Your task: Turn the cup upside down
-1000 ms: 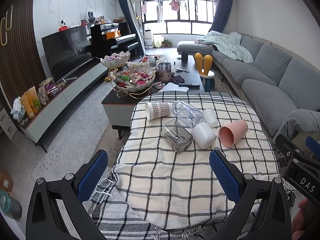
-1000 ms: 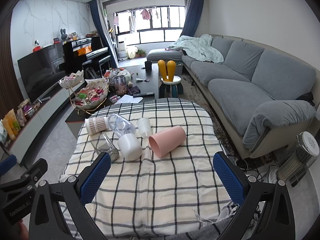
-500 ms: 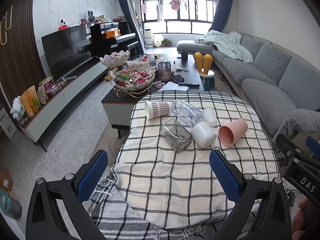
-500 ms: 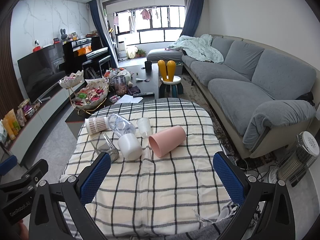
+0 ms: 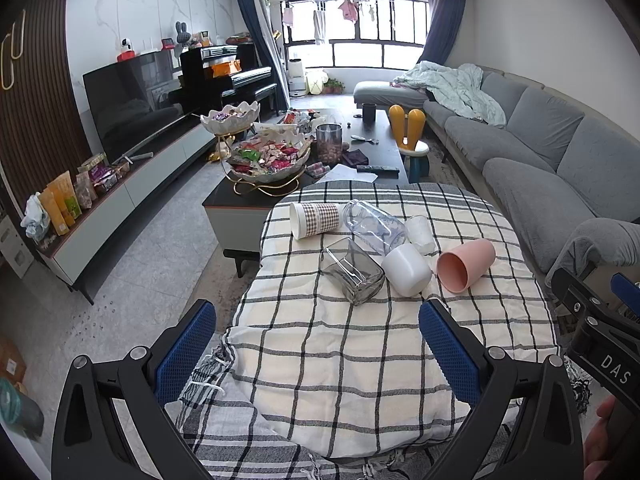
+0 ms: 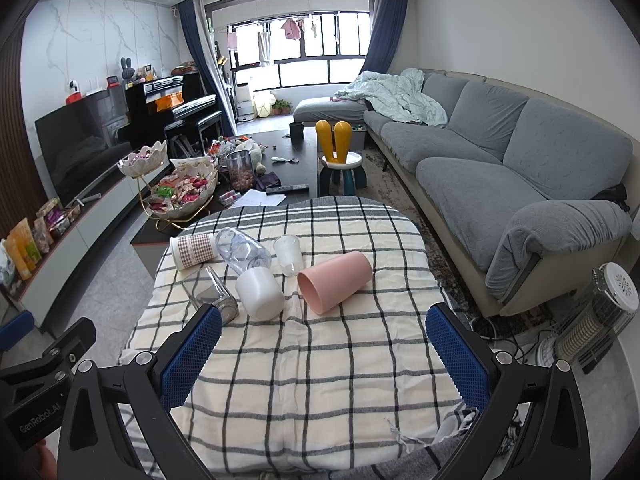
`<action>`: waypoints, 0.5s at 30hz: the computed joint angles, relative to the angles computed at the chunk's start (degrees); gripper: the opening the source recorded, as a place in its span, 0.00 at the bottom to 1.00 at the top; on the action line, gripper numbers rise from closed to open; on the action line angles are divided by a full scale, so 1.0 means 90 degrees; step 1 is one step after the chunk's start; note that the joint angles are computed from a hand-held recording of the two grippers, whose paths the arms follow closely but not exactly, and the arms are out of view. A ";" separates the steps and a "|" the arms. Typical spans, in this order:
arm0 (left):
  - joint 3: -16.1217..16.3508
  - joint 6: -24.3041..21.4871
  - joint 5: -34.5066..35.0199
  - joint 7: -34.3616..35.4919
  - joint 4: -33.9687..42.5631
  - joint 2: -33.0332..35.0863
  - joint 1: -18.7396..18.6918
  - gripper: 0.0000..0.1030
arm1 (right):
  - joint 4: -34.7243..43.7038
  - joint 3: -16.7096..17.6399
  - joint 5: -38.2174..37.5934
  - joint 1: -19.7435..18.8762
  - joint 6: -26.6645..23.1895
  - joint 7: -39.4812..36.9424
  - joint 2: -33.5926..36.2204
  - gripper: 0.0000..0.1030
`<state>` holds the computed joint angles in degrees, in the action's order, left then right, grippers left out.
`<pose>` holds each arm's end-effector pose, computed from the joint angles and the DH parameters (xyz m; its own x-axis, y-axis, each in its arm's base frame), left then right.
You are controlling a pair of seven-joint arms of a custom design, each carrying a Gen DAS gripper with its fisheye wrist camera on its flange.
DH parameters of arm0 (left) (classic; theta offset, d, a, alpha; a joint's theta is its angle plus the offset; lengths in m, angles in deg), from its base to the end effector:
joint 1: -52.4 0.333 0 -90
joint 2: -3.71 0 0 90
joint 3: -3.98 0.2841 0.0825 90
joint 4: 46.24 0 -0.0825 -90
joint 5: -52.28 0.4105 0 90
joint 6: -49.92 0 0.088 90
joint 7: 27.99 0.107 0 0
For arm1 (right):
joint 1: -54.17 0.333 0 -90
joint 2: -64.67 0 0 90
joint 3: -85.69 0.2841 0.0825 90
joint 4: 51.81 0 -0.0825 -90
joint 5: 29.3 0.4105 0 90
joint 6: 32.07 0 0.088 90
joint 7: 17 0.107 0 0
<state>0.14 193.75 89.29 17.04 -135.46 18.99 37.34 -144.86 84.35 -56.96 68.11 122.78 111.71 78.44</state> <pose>0.6699 -0.2289 0.5343 0.0969 -0.9935 -0.0594 -0.6665 -0.0204 -0.7452 0.6811 0.1702 0.5396 -0.0787 -0.9956 -0.0510 -0.6168 0.0889 -0.7821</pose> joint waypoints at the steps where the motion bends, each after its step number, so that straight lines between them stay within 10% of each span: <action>1: -0.0002 0.0005 -0.0011 0.0009 -0.0002 -0.0001 0.0004 1.00 | 0.0003 0.0001 0.0005 0.0000 -0.0003 -0.0002 0.0001 0.99; 15: 0.0023 -0.0018 0.0035 -0.0097 0.0158 0.0143 -0.0075 1.00 | 0.0087 0.0102 -0.0009 -0.0105 -0.0054 -0.0030 0.0105 0.99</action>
<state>0.35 193.59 89.60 16.16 -134.04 20.28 36.66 -144.08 85.27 -57.05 67.16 122.29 111.44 79.38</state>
